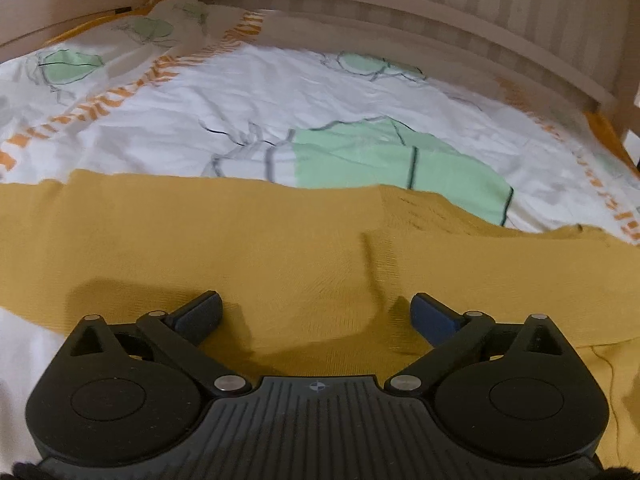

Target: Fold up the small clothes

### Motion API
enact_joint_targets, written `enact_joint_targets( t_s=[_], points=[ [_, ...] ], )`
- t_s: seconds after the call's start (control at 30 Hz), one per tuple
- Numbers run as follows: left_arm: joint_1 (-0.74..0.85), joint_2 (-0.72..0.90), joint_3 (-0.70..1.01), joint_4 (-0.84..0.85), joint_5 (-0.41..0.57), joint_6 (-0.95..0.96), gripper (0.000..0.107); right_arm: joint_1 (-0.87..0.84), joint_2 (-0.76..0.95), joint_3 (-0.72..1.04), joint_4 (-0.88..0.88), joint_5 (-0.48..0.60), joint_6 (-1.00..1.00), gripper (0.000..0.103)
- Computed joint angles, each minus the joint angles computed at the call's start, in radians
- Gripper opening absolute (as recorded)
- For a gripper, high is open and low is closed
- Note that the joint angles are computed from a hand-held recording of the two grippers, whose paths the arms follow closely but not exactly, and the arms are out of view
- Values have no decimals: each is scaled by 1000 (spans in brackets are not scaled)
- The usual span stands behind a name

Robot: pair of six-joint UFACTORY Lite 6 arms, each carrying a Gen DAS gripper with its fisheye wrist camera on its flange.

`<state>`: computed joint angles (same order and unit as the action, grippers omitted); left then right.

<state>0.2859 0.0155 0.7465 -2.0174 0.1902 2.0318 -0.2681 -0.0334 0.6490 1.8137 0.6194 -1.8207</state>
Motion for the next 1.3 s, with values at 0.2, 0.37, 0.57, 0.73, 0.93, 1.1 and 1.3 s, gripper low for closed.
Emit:
enact_joint_targets(
  t_s=[0.2, 0.37, 0.57, 0.73, 0.93, 1.1, 1.3],
  points=[
    [287, 7, 86, 504, 82, -389, 102, 9, -17, -29, 53, 100, -29, 103],
    [515, 150, 308, 867, 193, -819, 102, 32, 1, -38, 59, 175, 61, 103],
    [632, 337, 590, 1185, 252, -1299, 102, 181, -63, -101, 244, 116, 33, 103],
    [684, 474, 776, 1228, 232, -1247, 102, 352, -66, -60, 347, 33, -2, 103],
    [783, 666, 951, 1059, 336, -1235, 102, 535, 29, 69, 396, -18, 29, 103],
    [784, 764, 1044, 948, 326, -1069, 102, 641, 81, 136, 421, -38, -19, 103],
    [803, 842, 1129, 820, 374, -959, 93, 699, 119, 179, 427, -81, -27, 103]
  ],
)
